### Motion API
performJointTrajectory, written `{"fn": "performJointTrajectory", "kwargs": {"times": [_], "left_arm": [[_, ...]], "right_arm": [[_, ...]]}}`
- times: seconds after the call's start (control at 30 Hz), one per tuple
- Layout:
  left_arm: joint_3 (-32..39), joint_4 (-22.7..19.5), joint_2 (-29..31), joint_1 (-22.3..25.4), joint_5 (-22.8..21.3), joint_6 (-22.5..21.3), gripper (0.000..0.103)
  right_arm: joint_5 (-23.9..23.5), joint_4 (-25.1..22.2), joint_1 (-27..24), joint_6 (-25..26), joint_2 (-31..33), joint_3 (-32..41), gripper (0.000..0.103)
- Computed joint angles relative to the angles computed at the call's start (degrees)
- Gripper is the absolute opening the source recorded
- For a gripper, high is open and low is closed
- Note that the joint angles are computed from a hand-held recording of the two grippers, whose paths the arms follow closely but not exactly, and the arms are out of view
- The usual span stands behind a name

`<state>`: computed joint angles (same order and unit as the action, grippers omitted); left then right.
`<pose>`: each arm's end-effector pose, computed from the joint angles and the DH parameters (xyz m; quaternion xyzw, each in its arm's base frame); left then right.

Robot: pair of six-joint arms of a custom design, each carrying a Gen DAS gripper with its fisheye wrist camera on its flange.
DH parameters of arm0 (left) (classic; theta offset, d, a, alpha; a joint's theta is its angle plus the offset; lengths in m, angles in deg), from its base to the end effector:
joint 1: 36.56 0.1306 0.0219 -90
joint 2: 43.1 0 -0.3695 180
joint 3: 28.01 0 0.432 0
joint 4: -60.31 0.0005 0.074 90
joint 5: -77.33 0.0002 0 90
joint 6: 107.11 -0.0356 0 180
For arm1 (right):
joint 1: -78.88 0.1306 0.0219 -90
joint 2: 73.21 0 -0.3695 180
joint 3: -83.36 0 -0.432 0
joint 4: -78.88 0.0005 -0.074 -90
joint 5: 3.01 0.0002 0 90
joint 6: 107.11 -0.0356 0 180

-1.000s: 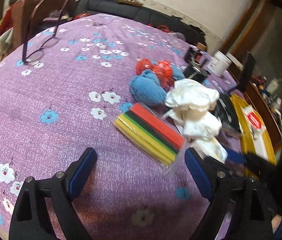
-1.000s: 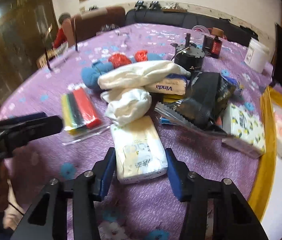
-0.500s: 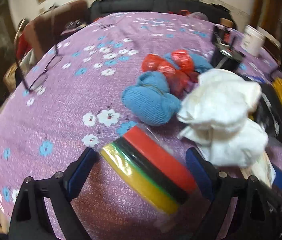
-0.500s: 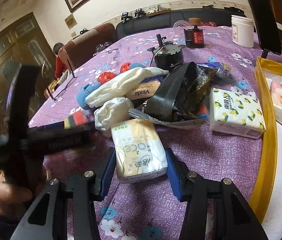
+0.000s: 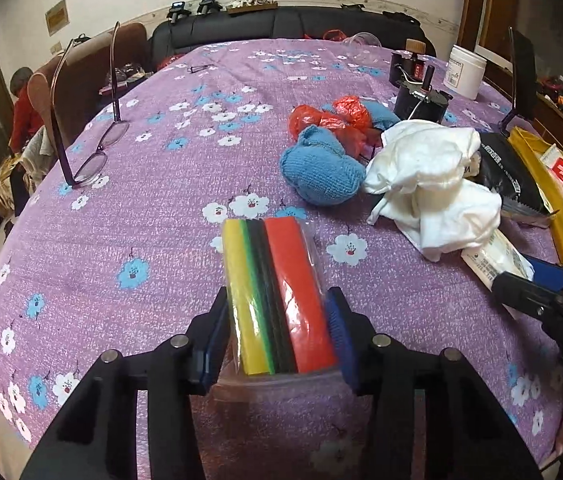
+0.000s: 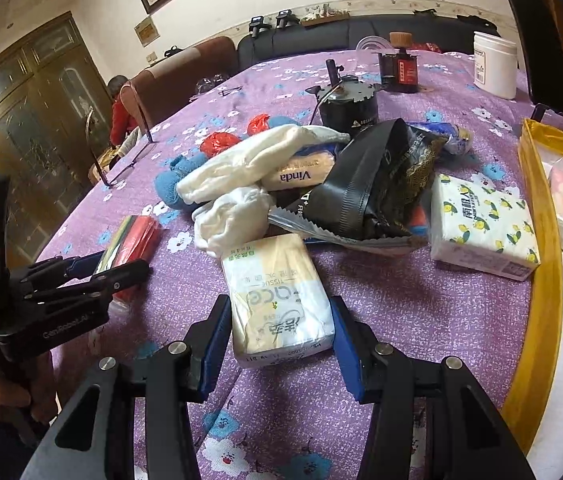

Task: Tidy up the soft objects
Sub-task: 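Grasp the cream tissue pack with the right gripper while left holds the sponge bag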

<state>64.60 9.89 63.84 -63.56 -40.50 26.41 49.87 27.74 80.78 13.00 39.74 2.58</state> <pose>0.5356 -0.2548 0.2817 -0.1881 0.9298 0.0691 0.3087 0.6279 0.0418 0.2755 -0.3217 0.8703 0.2510 0.2757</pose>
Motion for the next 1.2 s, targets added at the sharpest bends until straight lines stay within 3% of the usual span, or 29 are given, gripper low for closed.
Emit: {"fn": "performJointTrajectory", "kwargs": {"times": [0.17,0.27,0.37,0.5,0.87,1.1,1.2], "left_arm": [[-0.6,5.3,-0.1,-1.2,0.4,-1.6,0.041],[-0.4,7.6,0.3,-2.0,0.8,-2.9,0.041],[1.6,6.2,2.1,-2.3,2.0,-4.2,0.041],[1.5,7.0,2.2,-2.4,1.6,-5.2,0.042],[1.6,6.6,2.3,-2.4,1.8,-6.5,0.042],[1.6,6.6,2.3,-2.3,2.0,-6.2,0.042],[1.6,6.5,2.2,-2.3,2.0,-5.9,0.042]], "right_arm": [[2.9,5.0,0.7,0.6,-2.9,-3.6,0.053],[4.7,4.5,1.1,1.3,-2.8,-3.5,0.053],[7.2,2.2,1.9,3.2,-2.1,-2.4,0.053],[10.2,2.7,2.7,4.8,-2.5,-2.9,0.055],[13.6,1.6,3.7,4.6,-2.3,-2.1,0.056],[16.1,1.1,3.9,4.1,-1.5,-0.8,0.069],[17.6,-0.2,3.9,2.9,-0.5,0.7,0.081]]}}
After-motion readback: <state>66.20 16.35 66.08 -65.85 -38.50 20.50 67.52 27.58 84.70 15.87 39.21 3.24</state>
